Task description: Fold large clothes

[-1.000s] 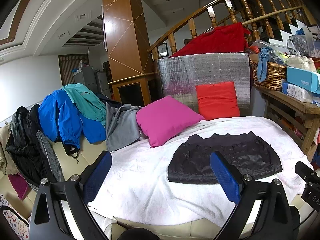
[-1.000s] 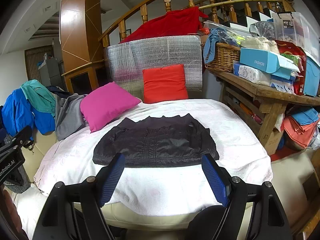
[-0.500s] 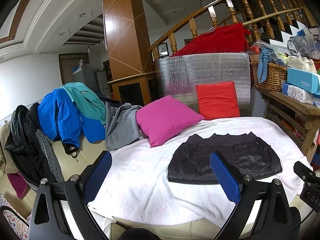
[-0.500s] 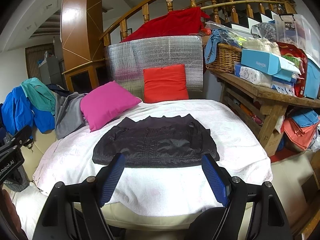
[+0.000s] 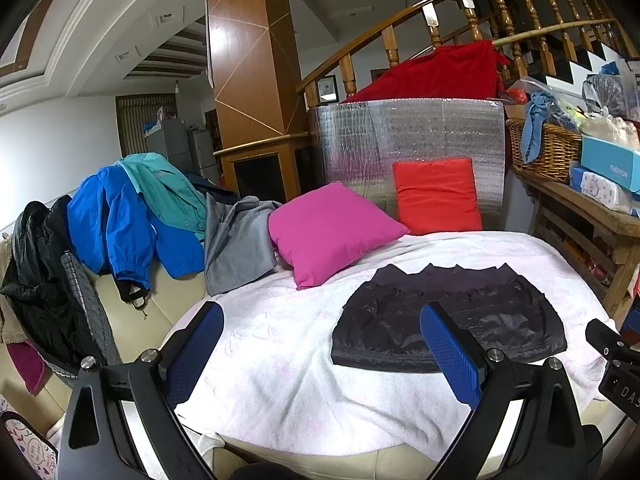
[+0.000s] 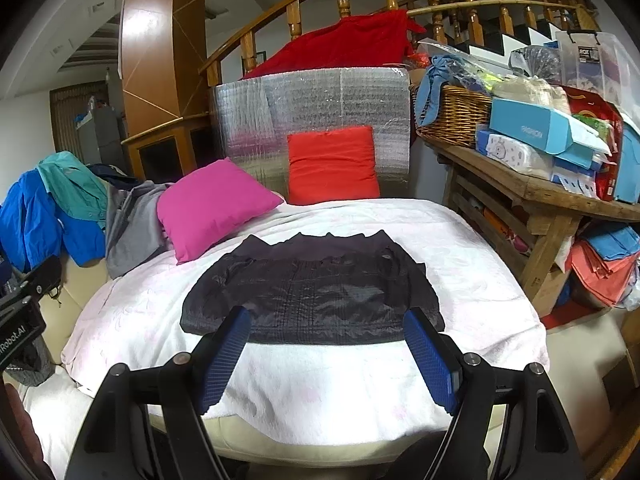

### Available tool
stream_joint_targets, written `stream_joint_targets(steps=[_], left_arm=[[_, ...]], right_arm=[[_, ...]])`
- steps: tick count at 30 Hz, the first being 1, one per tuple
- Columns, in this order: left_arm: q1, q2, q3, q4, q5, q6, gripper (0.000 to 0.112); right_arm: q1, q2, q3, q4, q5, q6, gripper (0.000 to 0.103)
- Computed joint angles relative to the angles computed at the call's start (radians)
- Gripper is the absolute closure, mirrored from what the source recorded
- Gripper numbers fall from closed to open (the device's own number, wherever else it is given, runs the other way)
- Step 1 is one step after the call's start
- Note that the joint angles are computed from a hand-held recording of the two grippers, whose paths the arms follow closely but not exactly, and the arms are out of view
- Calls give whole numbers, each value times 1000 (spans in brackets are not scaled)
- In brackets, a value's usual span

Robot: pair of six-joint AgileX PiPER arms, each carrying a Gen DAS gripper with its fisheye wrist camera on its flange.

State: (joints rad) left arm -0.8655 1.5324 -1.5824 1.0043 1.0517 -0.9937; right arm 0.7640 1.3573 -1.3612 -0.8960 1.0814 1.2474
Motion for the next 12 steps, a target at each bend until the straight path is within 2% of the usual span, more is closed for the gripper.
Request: stream_joint_targets(steps=[6, 9, 11, 12], left_arm=[[40, 69, -64, -40, -26, 48, 14], [90, 93, -79, -90, -105, 70, 14], [165, 137, -133, -206, -165, 144, 14], [214, 184, -194, -292, -166, 213, 14]], right_arm=[[-93, 52, -43, 61, -73, -69, 21], [-155, 90, -71, 93, -116, -124, 21], [-233, 118, -83, 123, -169, -174, 21], [-269, 128, -86, 136, -190, -193, 21]])
